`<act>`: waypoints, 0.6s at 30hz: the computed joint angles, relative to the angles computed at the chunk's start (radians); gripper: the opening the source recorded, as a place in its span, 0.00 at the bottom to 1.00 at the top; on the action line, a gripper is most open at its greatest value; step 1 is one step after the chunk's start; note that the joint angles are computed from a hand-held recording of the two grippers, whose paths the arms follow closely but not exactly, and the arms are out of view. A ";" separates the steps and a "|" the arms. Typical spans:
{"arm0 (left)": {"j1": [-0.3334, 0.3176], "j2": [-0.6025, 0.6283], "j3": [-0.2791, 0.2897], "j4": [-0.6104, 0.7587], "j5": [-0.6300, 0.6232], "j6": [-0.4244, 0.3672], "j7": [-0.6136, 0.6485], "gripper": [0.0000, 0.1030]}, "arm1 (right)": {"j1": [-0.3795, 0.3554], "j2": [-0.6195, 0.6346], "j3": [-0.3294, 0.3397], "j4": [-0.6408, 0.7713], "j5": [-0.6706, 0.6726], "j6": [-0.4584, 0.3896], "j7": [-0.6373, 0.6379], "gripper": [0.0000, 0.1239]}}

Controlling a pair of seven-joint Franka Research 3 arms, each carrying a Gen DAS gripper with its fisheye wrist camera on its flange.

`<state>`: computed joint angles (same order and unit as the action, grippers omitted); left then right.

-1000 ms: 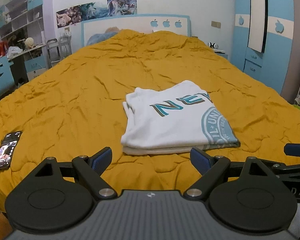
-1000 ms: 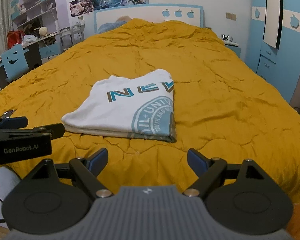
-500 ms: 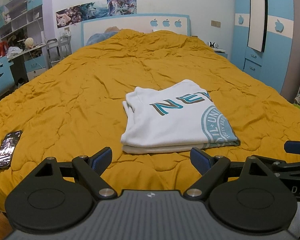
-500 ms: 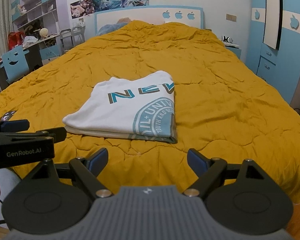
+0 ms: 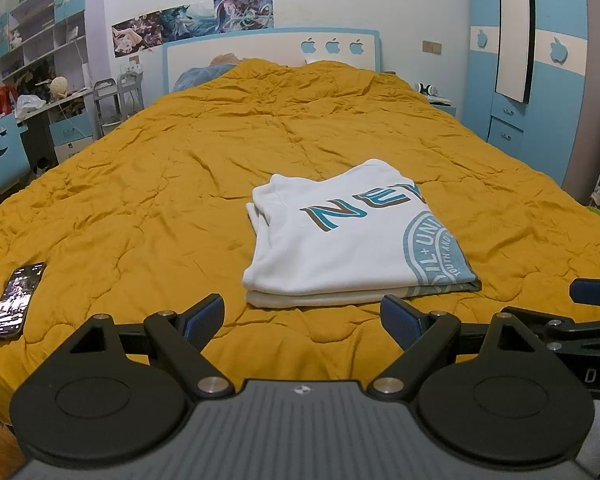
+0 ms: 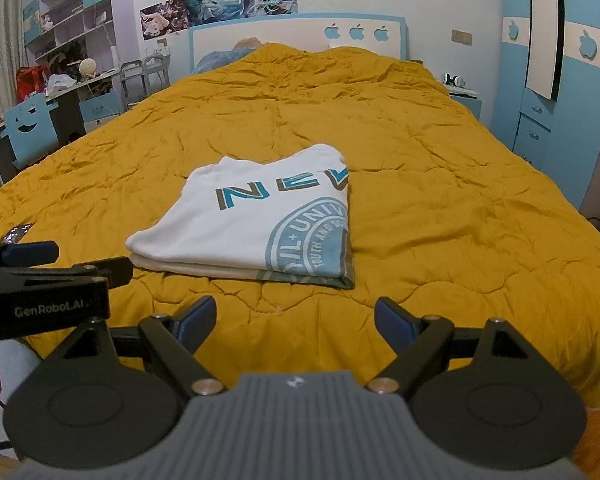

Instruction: Fold small clothes

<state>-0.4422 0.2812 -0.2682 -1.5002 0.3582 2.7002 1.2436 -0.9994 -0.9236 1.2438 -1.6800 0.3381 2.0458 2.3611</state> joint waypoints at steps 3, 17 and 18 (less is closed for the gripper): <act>0.000 0.000 0.000 0.000 0.000 0.000 0.001 0.99 | -0.001 0.005 0.003 0.002 0.004 0.000 -0.003 0.66; 0.001 -0.001 0.000 -0.001 -0.003 -0.001 0.005 0.99 | -0.007 0.005 0.003 0.005 0.015 -0.002 -0.013 0.66; 0.001 0.000 0.000 0.000 -0.002 -0.001 0.004 0.99 | -0.007 0.005 0.004 0.005 0.015 -0.001 -0.014 0.66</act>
<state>-0.4416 0.2809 -0.2679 -1.5000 0.3561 2.6992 1.2476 -1.0066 -0.9185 1.2474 -1.6747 0.3528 2.0443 2.3472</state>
